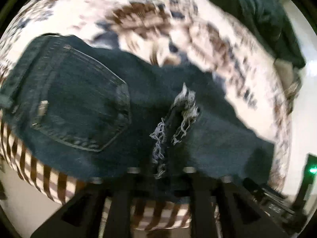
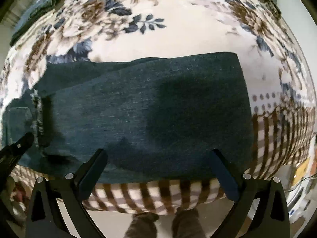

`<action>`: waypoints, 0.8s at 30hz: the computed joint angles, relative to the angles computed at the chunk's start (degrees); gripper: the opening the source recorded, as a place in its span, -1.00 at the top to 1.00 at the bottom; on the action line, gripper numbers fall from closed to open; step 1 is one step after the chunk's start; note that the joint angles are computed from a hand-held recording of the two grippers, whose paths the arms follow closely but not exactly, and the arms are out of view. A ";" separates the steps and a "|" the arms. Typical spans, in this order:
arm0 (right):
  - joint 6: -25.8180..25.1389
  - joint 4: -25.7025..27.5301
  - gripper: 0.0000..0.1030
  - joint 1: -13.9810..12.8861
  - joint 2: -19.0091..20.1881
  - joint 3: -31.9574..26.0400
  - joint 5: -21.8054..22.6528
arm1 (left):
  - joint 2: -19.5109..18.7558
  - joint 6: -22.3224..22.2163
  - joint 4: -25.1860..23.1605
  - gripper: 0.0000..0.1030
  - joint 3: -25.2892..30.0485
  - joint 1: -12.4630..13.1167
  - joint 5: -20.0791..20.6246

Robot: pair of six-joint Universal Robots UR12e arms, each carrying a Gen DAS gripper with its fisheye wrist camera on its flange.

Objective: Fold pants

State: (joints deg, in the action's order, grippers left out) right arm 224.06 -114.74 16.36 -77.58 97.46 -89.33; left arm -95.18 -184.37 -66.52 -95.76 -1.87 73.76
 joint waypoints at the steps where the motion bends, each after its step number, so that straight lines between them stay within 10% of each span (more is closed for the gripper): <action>1: 0.95 -0.70 -1.00 -0.11 -0.28 0.28 0.82 | 1.22 -1.27 1.45 -0.67 -1.16 1.25 -1.57; 6: 3.58 -2.83 -1.00 -0.54 -1.28 1.46 3.39 | 6.73 -12.75 8.30 -0.88 -7.98 9.84 -10.87; 12: 4.60 -3.64 -1.00 0.51 1.48 -0.68 4.68 | 6.34 -29.32 20.38 -0.88 -13.82 16.49 -12.57; 22: 2.90 -1.65 -1.00 2.52 5.58 -4.46 4.01 | -0.96 -35.78 29.48 -0.87 -13.18 17.05 -14.66; 24: 2.67 -0.97 -1.00 2.81 5.95 -4.91 2.83 | -0.73 -35.56 31.26 -0.49 -13.23 16.81 -13.68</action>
State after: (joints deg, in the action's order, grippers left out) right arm 226.73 -115.71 19.16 -71.63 92.56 -86.50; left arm -95.91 -219.92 -35.26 -108.99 14.94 60.08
